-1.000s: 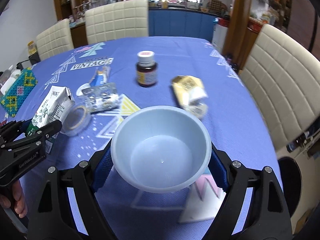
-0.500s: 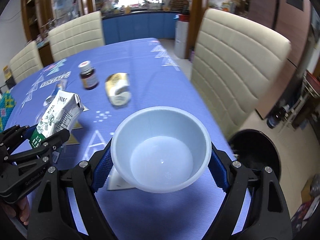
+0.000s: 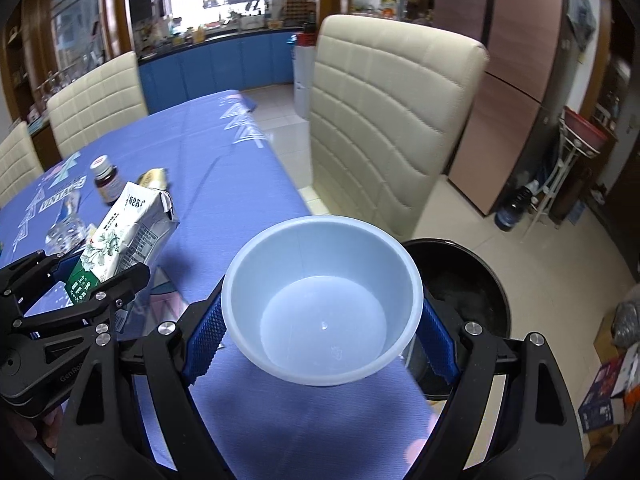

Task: Collect trash
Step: 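Carry the tissue pack and blue bowl over the black bin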

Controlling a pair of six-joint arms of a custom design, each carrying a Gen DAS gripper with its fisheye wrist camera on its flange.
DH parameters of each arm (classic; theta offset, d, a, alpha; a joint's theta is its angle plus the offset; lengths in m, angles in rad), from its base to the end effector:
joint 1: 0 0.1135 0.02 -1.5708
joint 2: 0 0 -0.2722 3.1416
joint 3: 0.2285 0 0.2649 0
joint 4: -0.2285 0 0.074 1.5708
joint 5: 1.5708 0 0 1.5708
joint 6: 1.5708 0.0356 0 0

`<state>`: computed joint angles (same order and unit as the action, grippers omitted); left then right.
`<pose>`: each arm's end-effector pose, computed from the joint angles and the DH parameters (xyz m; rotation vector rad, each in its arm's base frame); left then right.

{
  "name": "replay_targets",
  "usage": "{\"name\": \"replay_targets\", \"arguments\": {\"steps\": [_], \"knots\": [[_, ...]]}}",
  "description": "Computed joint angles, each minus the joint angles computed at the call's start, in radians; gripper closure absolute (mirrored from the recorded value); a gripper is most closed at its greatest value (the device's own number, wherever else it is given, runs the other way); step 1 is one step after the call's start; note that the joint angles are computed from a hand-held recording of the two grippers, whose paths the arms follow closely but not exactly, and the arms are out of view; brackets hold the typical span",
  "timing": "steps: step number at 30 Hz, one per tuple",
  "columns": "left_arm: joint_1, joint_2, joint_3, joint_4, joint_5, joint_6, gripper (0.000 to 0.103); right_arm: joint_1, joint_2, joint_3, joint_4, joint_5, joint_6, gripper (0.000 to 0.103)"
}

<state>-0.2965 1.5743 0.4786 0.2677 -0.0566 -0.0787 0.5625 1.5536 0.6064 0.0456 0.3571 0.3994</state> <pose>0.2554 -0.0759 0.1030 0.2345 2.3883 -0.1076 0.2446 0.1395 0.1270 -0.0452 2.3958 0.0020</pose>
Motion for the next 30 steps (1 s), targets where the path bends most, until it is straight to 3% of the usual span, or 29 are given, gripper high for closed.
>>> {"name": "replay_targets", "arguments": {"steps": [30], "knots": [[-0.197,0.256,0.316,-0.051,0.037,0.02,0.054,-0.279,-0.081,-0.077,0.007,-0.03,-0.047,0.02]]}}
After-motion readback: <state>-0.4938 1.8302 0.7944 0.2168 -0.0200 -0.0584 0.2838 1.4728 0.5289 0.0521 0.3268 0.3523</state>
